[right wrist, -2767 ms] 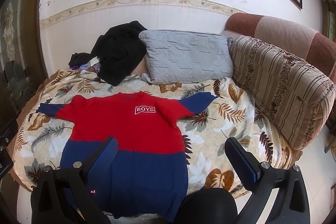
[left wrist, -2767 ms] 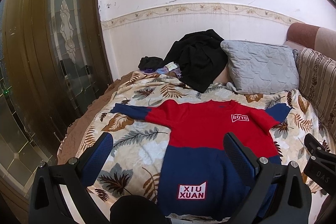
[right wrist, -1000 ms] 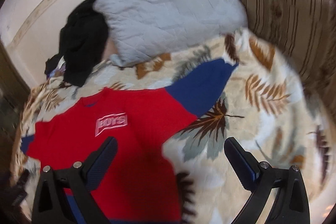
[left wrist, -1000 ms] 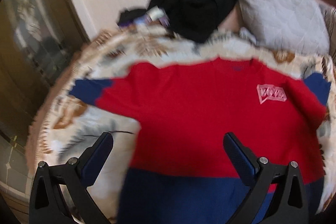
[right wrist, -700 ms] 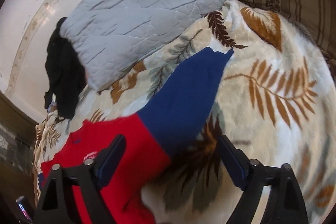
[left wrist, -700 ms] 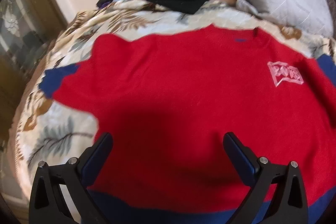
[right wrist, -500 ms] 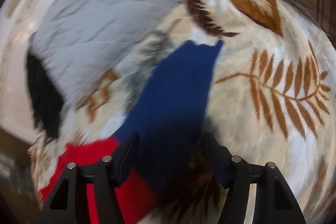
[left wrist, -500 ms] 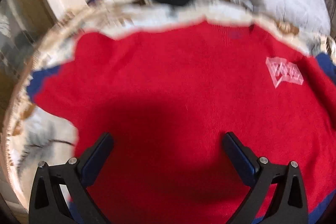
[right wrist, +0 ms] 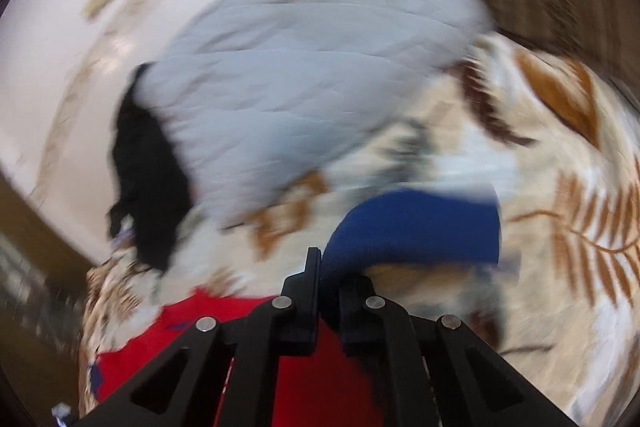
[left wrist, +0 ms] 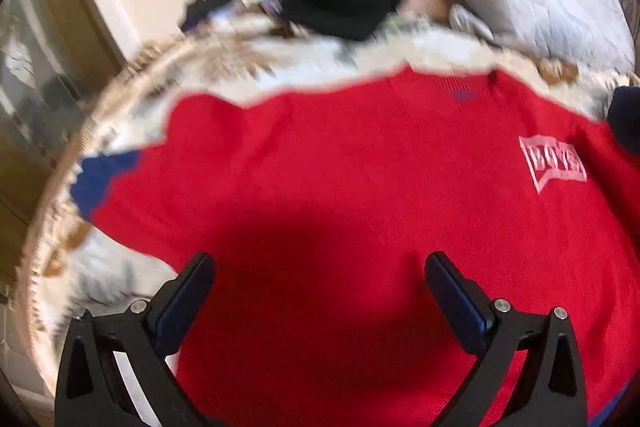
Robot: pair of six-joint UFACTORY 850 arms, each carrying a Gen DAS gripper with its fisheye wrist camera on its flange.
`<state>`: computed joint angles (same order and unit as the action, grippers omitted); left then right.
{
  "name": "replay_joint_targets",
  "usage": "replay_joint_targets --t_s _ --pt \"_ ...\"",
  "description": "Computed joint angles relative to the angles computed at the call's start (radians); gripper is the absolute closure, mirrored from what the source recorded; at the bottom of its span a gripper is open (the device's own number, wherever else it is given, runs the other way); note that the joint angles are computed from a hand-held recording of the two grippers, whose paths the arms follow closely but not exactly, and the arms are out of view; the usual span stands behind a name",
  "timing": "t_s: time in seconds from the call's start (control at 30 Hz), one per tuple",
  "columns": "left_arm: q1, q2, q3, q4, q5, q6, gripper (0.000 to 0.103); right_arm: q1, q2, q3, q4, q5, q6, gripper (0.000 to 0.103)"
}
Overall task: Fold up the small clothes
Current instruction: 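Grasp the blue sleeve cuff with the right gripper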
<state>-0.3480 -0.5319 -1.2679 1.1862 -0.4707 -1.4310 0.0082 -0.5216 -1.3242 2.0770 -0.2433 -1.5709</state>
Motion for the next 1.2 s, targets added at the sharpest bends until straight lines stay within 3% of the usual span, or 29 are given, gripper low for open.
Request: replay_joint_targets --t_s 0.2,0.43,0.47,0.5,0.57,0.67,0.87,0.97,1.03,1.13,1.2 --pt "0.039 0.067 0.056 0.222 -0.07 -0.246 0.0 0.128 0.028 -0.004 -0.127 -0.12 0.089 0.095" --pt "0.115 0.126 0.111 0.285 -0.132 -0.39 0.0 0.26 -0.064 -0.074 -0.395 -0.272 0.327 0.088" --pt "0.126 0.13 0.113 0.28 -0.134 -0.4 0.0 0.268 -0.073 -0.075 -0.429 -0.306 0.351 0.074" --pt "0.139 0.131 0.113 0.273 -0.132 -0.411 0.0 0.271 -0.076 -0.07 -0.455 -0.339 0.369 0.051" --pt "0.155 0.134 0.113 0.268 -0.13 -0.43 0.0 0.262 -0.068 -0.031 -0.423 -0.435 0.34 0.03" --pt "0.155 0.135 0.112 0.266 -0.122 -0.434 0.0 0.225 -0.024 0.05 -0.338 -0.514 0.236 0.03" --pt "0.095 0.153 0.125 0.357 -0.04 -0.437 0.0 0.084 0.014 0.169 -0.205 -0.661 0.235 0.03" --pt "0.052 0.16 0.127 0.383 0.081 -0.401 0.0 0.047 -0.001 0.191 -0.133 -0.646 0.279 0.03" --pt "0.018 0.156 0.124 0.399 0.119 -0.381 0.0 0.036 -0.028 0.166 -0.154 -0.606 0.363 0.03" --pt "-0.048 0.104 0.082 0.345 0.055 -0.238 0.0 0.033 -0.047 0.147 -0.194 -0.529 0.455 0.04" --pt "-0.083 0.046 0.034 0.242 -0.005 -0.099 0.0 0.023 -0.061 0.137 -0.216 -0.538 0.498 0.045"
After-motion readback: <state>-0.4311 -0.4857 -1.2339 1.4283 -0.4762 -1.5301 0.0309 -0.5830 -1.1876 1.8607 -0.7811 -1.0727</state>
